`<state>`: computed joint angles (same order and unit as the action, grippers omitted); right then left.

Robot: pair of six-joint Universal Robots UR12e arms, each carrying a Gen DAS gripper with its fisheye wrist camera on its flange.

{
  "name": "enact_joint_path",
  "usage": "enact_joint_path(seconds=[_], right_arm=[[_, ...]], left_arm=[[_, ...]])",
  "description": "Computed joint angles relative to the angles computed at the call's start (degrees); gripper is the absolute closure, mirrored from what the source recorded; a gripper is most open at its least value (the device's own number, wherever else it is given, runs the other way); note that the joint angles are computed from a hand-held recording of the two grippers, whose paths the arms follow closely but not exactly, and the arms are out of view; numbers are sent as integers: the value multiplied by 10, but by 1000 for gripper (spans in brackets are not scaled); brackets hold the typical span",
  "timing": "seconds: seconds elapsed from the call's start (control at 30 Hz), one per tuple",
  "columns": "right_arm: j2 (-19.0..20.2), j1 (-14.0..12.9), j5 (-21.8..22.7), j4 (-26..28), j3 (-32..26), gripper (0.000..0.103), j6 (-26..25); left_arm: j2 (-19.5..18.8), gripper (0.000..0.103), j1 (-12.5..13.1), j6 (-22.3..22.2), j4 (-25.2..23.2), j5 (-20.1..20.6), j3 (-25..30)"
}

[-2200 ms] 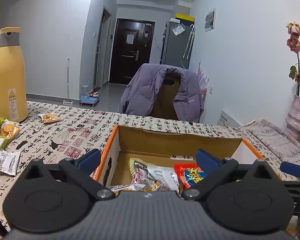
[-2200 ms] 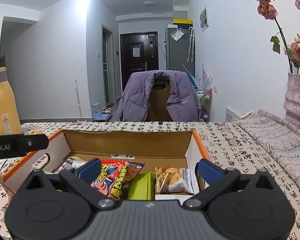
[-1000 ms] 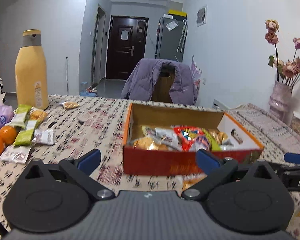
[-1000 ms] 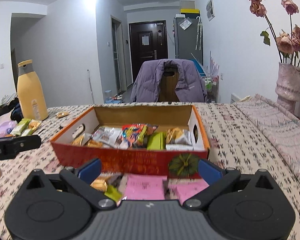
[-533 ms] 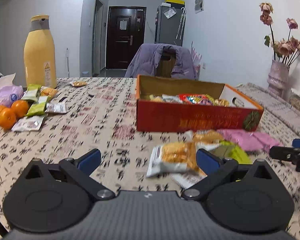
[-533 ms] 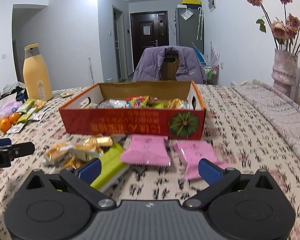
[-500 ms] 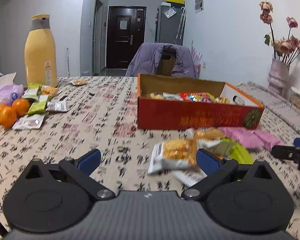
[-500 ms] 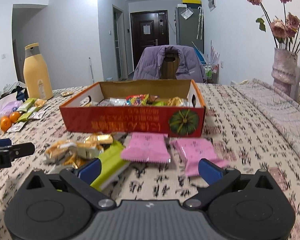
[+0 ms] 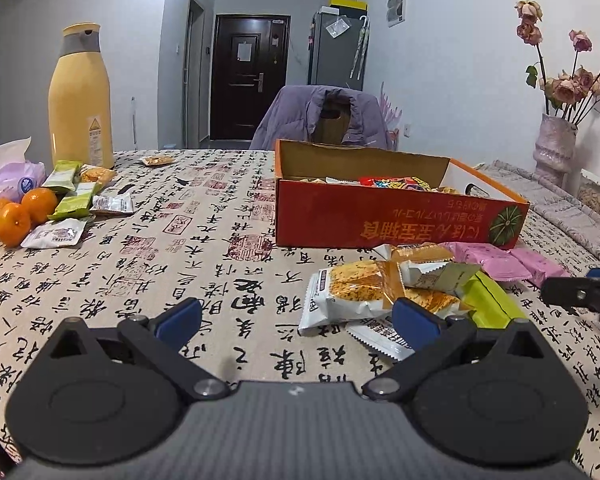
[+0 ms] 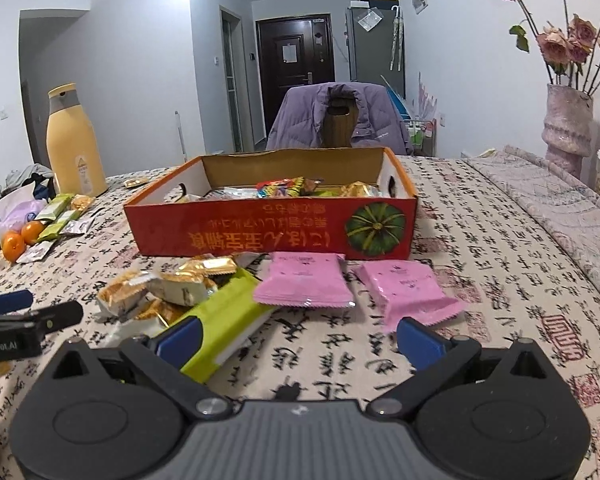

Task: Organize snacks
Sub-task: 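Grasp a lime-green bar with the right gripper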

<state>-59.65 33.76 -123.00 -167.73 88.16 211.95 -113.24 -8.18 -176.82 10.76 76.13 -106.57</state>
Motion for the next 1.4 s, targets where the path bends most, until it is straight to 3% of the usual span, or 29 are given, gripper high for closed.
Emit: enact_joint_path(seconds=[0.23, 0.43, 0.57, 0.63, 0.87, 1.07, 1.4], right_arm=[[26, -4, 22, 31, -50, 2, -5], [42, -7, 34, 96, -83, 27, 14], [41, -9, 51, 103, -78, 35, 19], [40, -9, 55, 96, -72, 48, 17], [25, -11, 58, 99, -46, 61, -16], [17, -9, 61, 67, -25, 66, -35], [15, 8, -26, -47, -3, 67, -79]], left_arm=[[-1, 0, 3, -8, -3, -7, 1], [-1, 0, 6, -17, -8, -14, 2], [-1, 0, 7, -20, -9, -17, 3], [-1, 0, 7, -21, -10, -17, 3], [-1, 0, 7, -22, -10, -17, 3], [-1, 0, 6, -22, -12, -13, 3], [-1, 0, 4, -16, -17, -7, 4]])
